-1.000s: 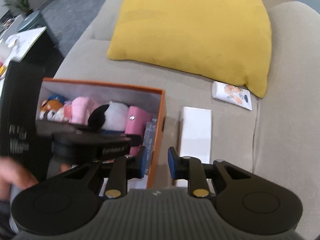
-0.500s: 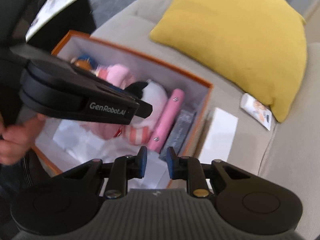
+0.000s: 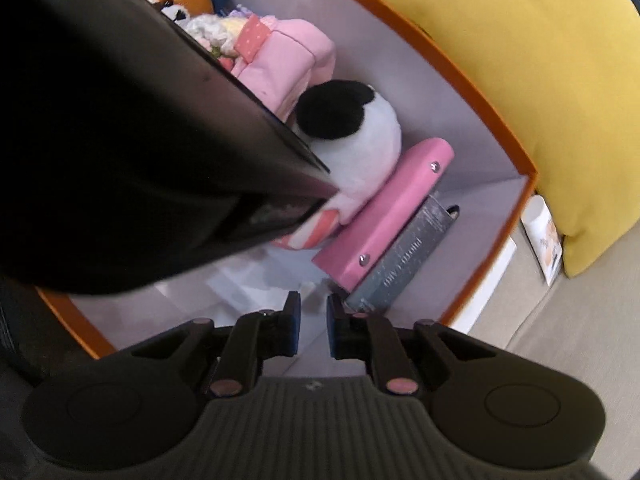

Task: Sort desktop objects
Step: 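Carry the wallet and PHOTO CARD box into the orange box and open both tools, then reach the left tool to the dark grey square box and grasp it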

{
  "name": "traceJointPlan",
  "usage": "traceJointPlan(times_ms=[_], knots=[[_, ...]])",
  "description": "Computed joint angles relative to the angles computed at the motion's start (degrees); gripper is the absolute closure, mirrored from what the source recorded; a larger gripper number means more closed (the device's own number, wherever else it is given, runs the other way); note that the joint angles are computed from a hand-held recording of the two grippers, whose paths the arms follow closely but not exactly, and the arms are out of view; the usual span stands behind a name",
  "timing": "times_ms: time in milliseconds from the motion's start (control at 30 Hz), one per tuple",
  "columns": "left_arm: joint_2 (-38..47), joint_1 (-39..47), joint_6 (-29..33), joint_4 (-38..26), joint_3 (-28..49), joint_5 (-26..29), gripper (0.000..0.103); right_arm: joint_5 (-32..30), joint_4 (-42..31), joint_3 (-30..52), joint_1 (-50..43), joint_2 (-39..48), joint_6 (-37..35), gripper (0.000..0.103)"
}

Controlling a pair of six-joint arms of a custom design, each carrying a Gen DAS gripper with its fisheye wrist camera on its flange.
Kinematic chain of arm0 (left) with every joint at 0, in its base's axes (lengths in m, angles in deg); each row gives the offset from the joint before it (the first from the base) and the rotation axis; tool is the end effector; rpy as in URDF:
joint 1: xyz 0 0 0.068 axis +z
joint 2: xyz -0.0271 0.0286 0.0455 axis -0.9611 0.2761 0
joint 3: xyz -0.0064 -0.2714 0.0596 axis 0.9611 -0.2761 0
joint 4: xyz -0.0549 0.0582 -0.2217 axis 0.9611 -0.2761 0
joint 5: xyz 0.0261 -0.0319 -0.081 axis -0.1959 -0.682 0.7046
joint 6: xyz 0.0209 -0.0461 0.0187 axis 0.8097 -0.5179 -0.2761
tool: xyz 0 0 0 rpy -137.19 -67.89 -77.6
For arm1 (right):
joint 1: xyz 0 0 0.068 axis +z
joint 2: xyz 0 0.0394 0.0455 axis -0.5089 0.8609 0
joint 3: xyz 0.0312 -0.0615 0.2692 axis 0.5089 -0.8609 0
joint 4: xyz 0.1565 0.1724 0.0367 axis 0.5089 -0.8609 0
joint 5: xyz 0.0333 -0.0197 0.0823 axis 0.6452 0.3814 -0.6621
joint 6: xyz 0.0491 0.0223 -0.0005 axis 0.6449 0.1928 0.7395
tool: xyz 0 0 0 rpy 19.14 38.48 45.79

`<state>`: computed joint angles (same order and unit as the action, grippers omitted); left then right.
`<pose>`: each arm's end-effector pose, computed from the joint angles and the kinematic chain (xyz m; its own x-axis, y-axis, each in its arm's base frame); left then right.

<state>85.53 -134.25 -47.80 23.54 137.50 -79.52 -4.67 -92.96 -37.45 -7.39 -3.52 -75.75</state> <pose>0.1625 -0.2690 0.1819 -0.8761 -0.3699 -0.3091 -0.2097 0.8698 -0.4466 0.2091 0.0864 0.1810 -0.0597 -0.9981 -0.0180 -0.9743 0.0622 -0.2164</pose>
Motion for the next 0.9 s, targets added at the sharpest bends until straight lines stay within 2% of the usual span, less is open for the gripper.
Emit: traceJointPlan(times_ms=[133,300,500,600,667,767,900], knots=[[-1.42,0.27,-0.05,4.09,-3.74,0.96,0.096,0.61,1.96,-0.77,0.30,0.88,-0.49,0.091],[-2.54,0.93,0.63,7.18,-6.06,1.99,0.096,1.50,-3.50,1.73,-1.22,2.49,-2.38,0.091],[-3.21,1.76,0.70,9.53,-7.74,3.20,0.098,3.14,5.35,-3.92,-1.67,0.05,-7.58,0.095],[-3.35,1.60,0.77,9.42,-7.72,3.05,0.098,3.48,11.04,-8.30,-1.94,-2.32,-12.75,0.095],[-3.74,1.40,0.89,9.54,-8.22,3.01,0.098,3.05,14.80,-10.83,-2.71,-3.70,-16.02,0.102],[-3.57,1.04,0.64,9.71,-8.35,2.80,0.098,1.22,20.76,-13.73,-3.95,-4.69,-18.27,0.103],[-2.78,1.64,0.81,10.27,-8.39,3.18,0.099,-0.39,22.90,-14.95,-5.05,-5.00,-19.06,0.103]])
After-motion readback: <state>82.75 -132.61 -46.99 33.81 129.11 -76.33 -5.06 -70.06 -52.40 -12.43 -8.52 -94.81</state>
